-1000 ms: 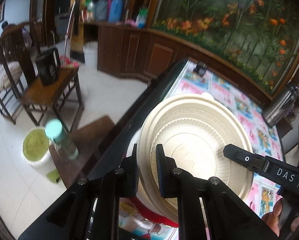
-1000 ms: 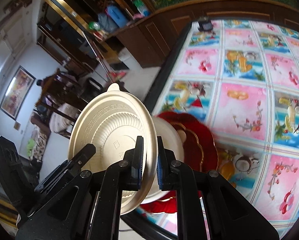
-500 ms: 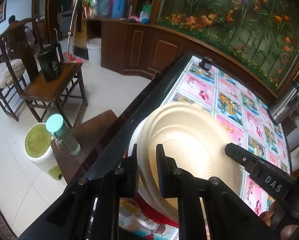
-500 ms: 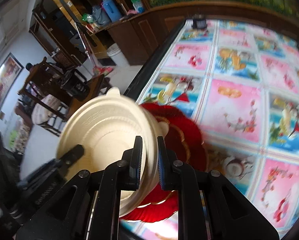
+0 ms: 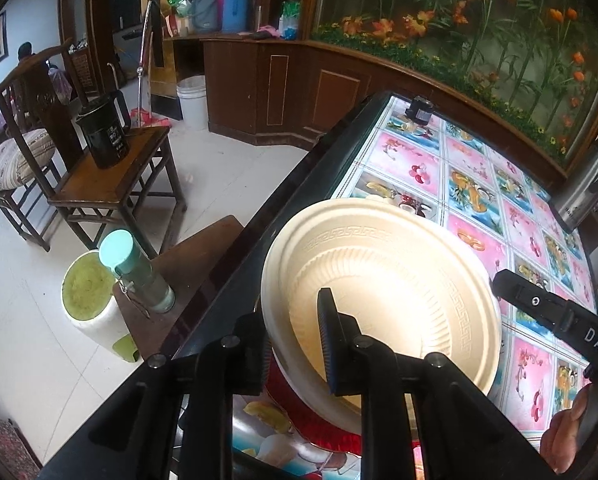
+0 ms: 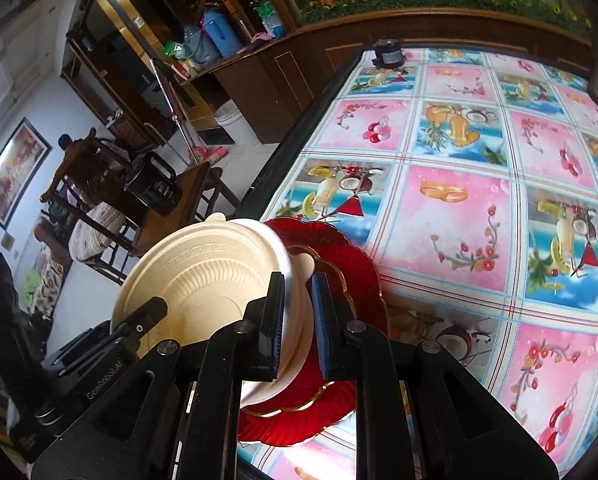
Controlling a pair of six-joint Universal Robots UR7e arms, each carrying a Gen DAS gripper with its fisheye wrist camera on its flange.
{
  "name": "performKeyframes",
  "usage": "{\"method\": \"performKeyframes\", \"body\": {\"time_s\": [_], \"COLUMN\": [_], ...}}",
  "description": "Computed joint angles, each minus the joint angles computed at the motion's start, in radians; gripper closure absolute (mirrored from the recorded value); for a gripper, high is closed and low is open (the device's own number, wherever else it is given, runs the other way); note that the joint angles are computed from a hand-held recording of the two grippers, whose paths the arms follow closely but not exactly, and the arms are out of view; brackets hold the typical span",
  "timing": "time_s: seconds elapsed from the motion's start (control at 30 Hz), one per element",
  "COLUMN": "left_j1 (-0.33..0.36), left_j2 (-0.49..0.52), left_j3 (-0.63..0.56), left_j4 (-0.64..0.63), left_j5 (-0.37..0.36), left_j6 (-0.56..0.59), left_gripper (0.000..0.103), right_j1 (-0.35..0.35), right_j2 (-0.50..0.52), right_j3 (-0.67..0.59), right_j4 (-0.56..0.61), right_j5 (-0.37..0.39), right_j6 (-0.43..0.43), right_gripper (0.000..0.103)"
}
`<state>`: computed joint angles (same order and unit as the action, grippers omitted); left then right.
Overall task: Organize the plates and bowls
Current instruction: 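Lower the beige bowl onto the plate stack and open the right tool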
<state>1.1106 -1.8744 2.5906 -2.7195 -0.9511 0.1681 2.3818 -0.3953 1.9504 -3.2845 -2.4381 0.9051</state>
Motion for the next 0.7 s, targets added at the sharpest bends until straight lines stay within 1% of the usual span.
{"method": "performKeyframes", "body": {"time_s": [0.1,0.2,0.27,0.3,0.43,0.5,0.6,0.63,0.7], "left_j1": [-0.019,-0.035,-0.037,-0.036,-0.032,-0.052,-0.088,-0.101,-0.116], "left_j2": [0.013,0.033,0.04,0.04,-0.009,-0.032,-0.065,-0.082,-0.097], "left_j3": [0.012,0.027,0.032,0.032,0.02,0.023,0.036,0.04,0.046], "left_j4": [-0.01,-0.014,-0.002,0.006,0.051,0.062,0.057,0.063,0.058], "left_j5": [0.04,0.085,0.091,0.087,0.05,0.065,0.1,0.109,0.12], "left_j6": [0.006,0.019,0.013,0.008,-0.019,-0.029,-0.037,-0.044,-0.054], "left_gripper": [0.082,0.077,0.073,0.073,0.073,0.072,0.065,0.062,0.06], "right_j1": [-0.004,-0.008,-0.015,-0.016,-0.019,-0.022,-0.03,-0.034,-0.043], "right_j2": [-0.009,-0.018,-0.024,-0.025,-0.037,-0.046,-0.057,-0.06,-0.061], "right_j3": [0.024,0.051,0.07,0.078,0.114,0.138,0.181,0.192,0.219], "right_j4": [-0.033,-0.073,-0.096,-0.111,-0.15,-0.176,-0.243,-0.263,-0.314], "right_j5": [-0.002,0.002,0.008,0.009,0.006,0.0,0.004,0.009,0.02], "right_j6": [0.004,0.012,0.017,0.021,0.029,0.037,0.05,0.051,0.057], "right_gripper": [0.089,0.089,0.089,0.089,0.089,0.089,0.089,0.085,0.081]}}
